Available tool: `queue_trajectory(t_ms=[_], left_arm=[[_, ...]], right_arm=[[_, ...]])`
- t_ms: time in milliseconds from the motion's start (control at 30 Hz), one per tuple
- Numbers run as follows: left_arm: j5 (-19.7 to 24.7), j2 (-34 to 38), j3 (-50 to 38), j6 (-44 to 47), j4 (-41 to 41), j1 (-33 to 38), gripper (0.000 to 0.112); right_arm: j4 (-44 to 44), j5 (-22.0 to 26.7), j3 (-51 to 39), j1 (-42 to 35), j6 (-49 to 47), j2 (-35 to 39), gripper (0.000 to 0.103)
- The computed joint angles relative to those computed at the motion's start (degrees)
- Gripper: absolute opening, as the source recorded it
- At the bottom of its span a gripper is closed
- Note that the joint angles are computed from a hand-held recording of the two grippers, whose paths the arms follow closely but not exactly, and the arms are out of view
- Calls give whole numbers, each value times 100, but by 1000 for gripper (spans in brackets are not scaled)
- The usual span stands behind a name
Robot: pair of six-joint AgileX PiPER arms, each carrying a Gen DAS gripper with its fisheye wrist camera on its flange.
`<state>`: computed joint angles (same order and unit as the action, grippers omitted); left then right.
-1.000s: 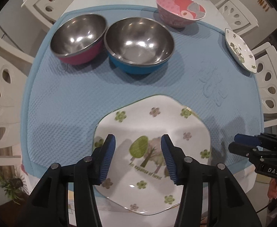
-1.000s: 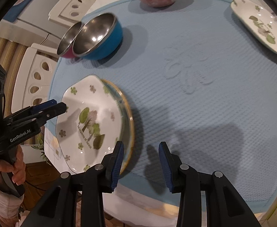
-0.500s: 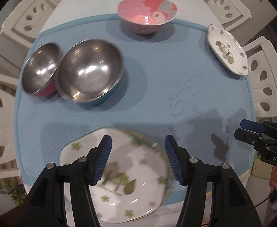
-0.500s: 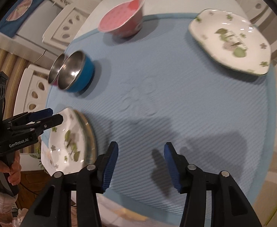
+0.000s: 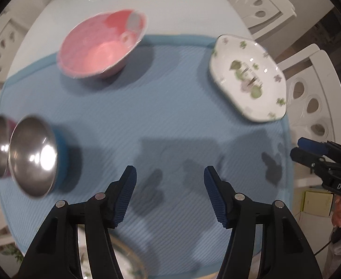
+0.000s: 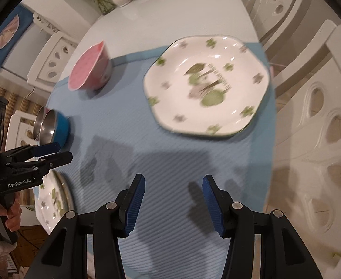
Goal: Organize plates and bowls
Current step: 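Move both grippers to the smaller green-flower plate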
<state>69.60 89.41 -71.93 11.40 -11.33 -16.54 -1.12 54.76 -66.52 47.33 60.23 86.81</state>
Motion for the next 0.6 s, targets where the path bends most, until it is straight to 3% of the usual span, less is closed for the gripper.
queue_trajectory(t_ms=[367, 600], left_arm=[[-324, 1419, -1383, -847, 8, -841, 58], [-524, 2065, -1860, -993, 61, -1049, 58]], right_arm=[[178, -245, 265, -1691, -1186, -382, 50], [124, -582, 368, -2405, -1481, 22, 50]])
